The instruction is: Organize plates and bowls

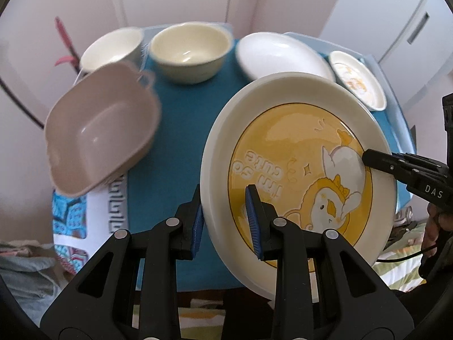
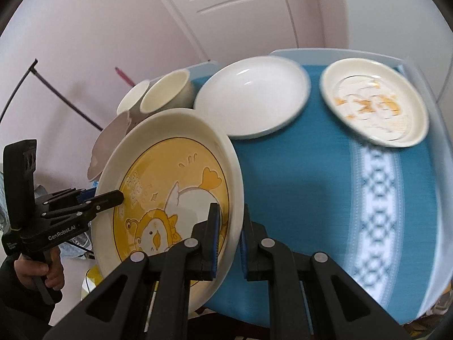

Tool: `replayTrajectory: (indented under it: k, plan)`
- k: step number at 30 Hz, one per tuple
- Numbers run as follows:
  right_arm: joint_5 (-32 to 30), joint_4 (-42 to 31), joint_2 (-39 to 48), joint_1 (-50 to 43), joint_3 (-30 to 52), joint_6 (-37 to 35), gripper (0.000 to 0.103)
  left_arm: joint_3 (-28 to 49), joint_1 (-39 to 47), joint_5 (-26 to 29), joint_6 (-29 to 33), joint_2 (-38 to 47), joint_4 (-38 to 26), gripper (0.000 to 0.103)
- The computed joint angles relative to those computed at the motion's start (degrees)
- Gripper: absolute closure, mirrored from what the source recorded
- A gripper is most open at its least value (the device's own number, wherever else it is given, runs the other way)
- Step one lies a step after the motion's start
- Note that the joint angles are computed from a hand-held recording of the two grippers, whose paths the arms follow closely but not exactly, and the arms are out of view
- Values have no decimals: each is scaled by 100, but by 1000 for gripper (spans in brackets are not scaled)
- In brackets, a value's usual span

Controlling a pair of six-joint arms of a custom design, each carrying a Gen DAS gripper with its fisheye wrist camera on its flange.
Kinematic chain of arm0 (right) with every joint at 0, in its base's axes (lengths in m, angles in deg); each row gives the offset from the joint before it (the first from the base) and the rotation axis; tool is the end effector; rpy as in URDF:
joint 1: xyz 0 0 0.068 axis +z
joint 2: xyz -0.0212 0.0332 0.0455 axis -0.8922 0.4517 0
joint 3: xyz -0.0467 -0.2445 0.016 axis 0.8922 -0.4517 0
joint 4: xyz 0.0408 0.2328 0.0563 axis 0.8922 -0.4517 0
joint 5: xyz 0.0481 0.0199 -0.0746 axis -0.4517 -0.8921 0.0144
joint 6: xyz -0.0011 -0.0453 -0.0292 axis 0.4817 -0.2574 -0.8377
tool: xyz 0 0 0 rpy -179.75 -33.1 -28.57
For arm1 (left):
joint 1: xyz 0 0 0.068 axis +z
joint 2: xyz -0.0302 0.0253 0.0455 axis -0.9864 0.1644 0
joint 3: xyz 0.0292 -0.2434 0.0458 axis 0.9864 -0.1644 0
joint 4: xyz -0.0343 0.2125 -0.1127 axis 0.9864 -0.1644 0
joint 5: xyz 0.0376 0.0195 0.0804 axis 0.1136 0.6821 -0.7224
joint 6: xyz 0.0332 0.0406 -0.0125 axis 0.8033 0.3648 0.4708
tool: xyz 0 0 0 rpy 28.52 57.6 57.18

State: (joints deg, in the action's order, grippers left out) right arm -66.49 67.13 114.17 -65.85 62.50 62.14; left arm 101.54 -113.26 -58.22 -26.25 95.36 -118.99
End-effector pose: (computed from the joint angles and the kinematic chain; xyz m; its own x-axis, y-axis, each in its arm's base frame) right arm 0.3438 0.0033 0.0824 -0.8253 -0.3270 -0.4604 -0.5127 0.7757 0.3681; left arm 0.2909 -0.1788 0.1517 -0.8917 -0.2434 -0.3815 -0.2126 0.9695 -0.1215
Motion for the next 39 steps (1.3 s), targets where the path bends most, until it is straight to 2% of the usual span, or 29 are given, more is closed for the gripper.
replayTrajectory:
  k: [5,9,16,23,35,36,39]
  plan:
    - [324,530,220,663,-205,564,91,-936,423,268,224,-262,550,78]
    - [473,744,515,945,-170,828,91,-1292,690,454,365,-170,969,78]
    - [585,803,807,1146,125,1059,91,-1441,889,573,597,-28,1260,78]
    - [665,730,916,1095,186,913,91,-1657,865,525,614,-178,1513,78]
    - [773,881,904,1188,119,1149,91,-1315,943,555,700,89,1365,74]
    - [803,931,870,1198,74,1142,91,-1294,944,550,717,109,1353,70]
    - [868,1060,788,1218,-48,1112,91,-1216,889,457,712,181,1283,37]
